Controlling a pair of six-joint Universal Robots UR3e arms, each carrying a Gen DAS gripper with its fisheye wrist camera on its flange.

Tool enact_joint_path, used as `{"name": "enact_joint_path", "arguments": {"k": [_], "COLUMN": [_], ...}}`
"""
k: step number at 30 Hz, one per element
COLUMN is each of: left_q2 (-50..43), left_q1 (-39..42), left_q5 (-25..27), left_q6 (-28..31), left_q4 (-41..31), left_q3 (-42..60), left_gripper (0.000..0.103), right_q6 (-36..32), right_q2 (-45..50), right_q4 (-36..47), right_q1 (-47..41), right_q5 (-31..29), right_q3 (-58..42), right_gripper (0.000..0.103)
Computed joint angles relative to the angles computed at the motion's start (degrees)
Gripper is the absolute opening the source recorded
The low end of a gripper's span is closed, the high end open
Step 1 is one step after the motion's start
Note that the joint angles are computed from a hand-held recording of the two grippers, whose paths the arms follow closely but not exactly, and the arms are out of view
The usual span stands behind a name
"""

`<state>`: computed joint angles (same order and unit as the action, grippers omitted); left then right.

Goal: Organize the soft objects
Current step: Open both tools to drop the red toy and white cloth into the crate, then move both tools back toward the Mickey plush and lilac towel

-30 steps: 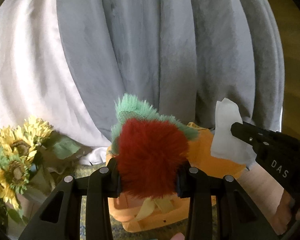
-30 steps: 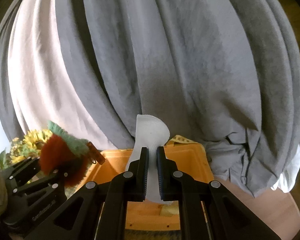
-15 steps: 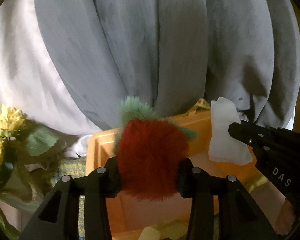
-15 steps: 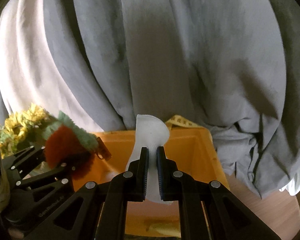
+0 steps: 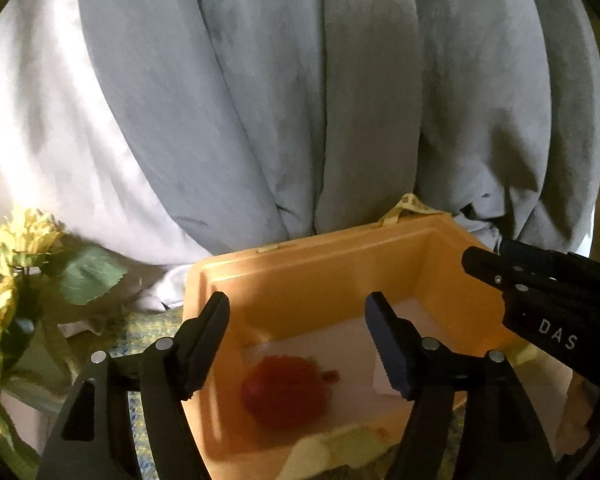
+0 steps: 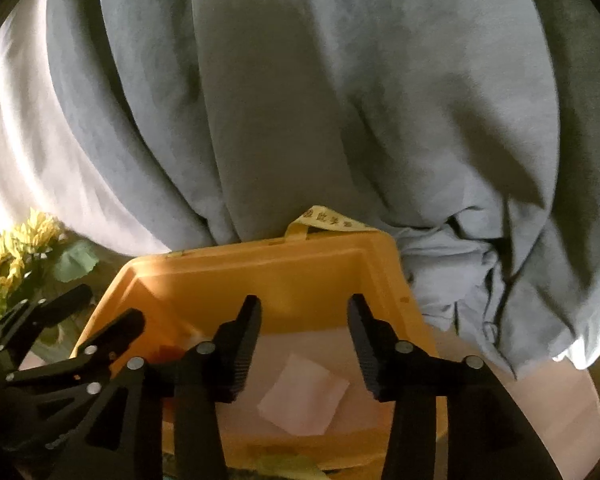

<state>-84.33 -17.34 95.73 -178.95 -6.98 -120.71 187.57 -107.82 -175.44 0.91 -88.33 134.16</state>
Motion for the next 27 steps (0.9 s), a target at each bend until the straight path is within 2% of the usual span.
{"name": "enact_joint_path", "arguments": {"k": [6,11,17,27], "left_q2": [8.86,15.73,22.19,26.53], "left_q1": [-2.45,-5.13,-10.9,-25.78], "left_q5": [2.68,4.05,8.21,19.73], "left_q6": [-0.93,-2.39,-5.33,-13.18], "left_q4": [-2.93,-6.71,-11.45,-18.13], "left_q3": [-3.46,-5.65,-7.11,-7.77], "left_gripper": [0.073,0.075,0.076,0.076], "right_q6": [0.76,0.78,1.68,7.97], "right_q2": [-9.05,-17.61,-26.04,-35.08], "right_q4": [4.82,9.78,15.82,24.93], "right_q1": [1.03,4.24,9.85,21.72], "right_q5": [-2.21,-5.93,-11.99,-23.74], "right_q3": [1.52,2.22,2.79,4.09], "right_gripper": [0.057,0.057,0.057,0.06]}}
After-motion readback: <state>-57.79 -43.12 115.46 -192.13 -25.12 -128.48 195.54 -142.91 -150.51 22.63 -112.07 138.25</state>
